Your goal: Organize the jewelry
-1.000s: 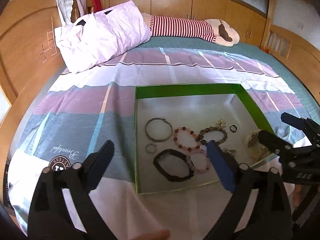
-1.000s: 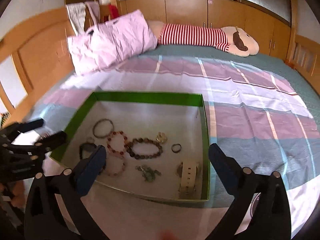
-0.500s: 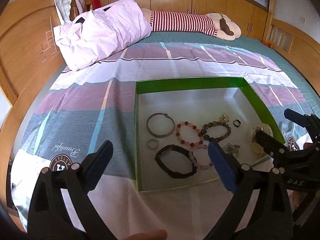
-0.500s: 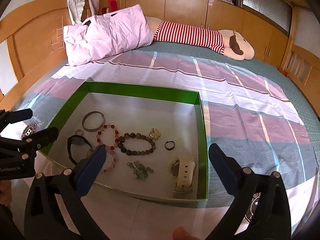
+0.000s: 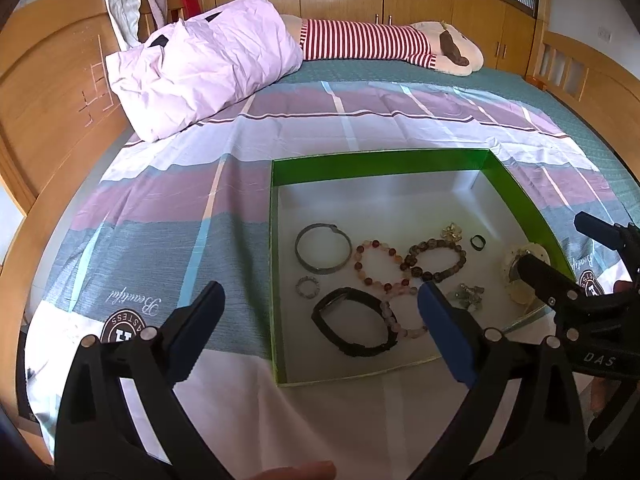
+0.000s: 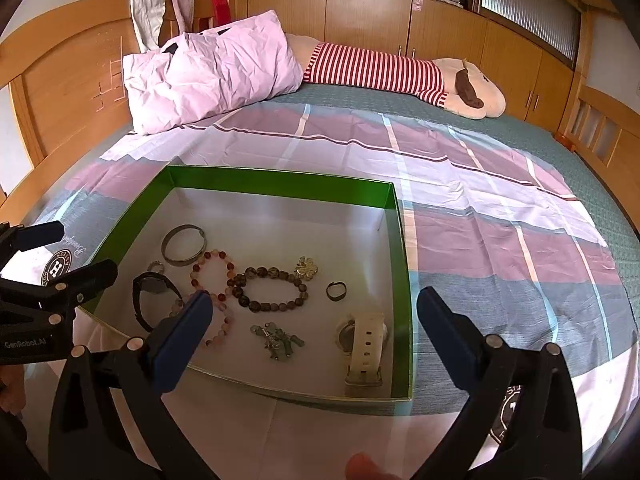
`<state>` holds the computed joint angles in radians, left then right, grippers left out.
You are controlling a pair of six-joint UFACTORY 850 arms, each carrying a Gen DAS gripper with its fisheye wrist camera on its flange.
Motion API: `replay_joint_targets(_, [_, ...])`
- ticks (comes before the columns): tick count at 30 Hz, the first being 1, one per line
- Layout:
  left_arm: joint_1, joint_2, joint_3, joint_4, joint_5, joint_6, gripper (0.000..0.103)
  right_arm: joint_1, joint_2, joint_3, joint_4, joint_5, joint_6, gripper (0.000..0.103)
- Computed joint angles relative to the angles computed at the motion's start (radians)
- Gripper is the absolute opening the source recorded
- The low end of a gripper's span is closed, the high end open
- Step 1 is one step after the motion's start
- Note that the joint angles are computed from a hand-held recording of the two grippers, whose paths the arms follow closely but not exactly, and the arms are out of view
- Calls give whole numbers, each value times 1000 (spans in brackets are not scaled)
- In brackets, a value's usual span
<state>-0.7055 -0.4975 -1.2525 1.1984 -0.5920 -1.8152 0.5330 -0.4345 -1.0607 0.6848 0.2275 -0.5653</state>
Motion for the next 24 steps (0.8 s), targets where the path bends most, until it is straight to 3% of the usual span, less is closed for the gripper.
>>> replay_joint_targets(24, [11,-3,-4,-41,47,40,99,21,-16,-2,77,28,-81,102])
